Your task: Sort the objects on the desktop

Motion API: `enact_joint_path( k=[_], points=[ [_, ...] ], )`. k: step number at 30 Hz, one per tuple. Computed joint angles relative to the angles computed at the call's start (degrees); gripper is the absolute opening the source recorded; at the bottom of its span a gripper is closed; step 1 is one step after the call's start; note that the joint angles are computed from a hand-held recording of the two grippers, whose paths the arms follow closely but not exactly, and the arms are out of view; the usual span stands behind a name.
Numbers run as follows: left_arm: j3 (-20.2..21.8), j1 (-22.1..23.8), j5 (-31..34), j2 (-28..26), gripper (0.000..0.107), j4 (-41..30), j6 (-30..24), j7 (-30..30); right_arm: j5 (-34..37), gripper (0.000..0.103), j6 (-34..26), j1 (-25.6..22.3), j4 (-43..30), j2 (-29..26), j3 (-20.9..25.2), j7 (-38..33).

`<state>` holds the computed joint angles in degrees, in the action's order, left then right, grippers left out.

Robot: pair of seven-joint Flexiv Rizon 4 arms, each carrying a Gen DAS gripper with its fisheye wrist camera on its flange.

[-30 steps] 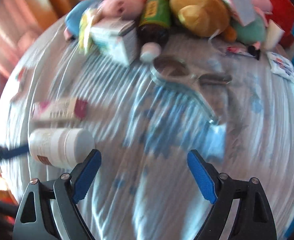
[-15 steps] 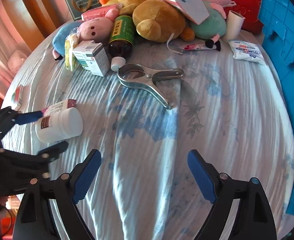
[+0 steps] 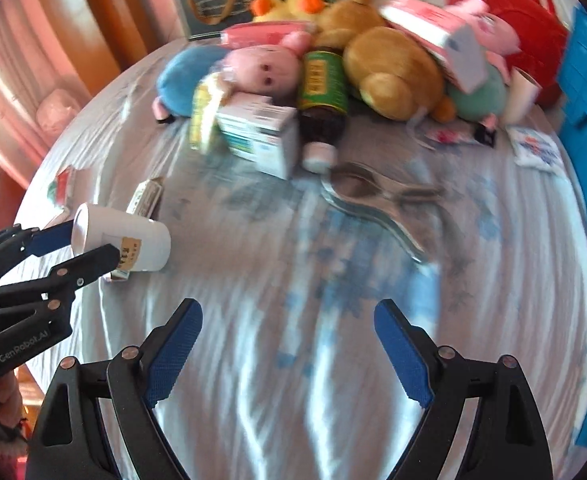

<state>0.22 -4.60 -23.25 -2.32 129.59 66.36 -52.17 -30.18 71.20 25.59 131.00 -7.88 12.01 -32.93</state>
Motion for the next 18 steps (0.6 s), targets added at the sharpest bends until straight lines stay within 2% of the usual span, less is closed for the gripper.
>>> enact_joint_path(
  k=[3,6,8,13,18],
  points=[
    [1.05,1.64,-1.49,-0.68,0.048,0.03,-0.53,1.35,0.69,0.088,-0.47,1.45,-3.93,-3.56,0.54,-2.03],
    [1.94,3.51,-3.52,-0.7,0.048,-0.2,-5.63,3.55,2.87,0.088,-1.72,2.95,-7.45,-6.51,1.29,-4.19],
    [2.19,4.14,-2.6,-1.22,0.048,-0.29,-6.52,3.5,3.85,0.088,-2.79,4.04,-9.5,-8.11,1.5,-5.58],
    [2.05,5.04,-5.79,-0.4,0.048,-0.06,-7.18,6.76,3.56,0.088,-5.44,6.66,-12.33,-9.72,0.39,-5.15],
    [1.46,4.51,-7.99,-0.08,0.056,-1.55,-7.69,10.12,1.57,0.088,-7.76,7.82,-12.01,-9.12,-1.03,-1.34]
  ],
)
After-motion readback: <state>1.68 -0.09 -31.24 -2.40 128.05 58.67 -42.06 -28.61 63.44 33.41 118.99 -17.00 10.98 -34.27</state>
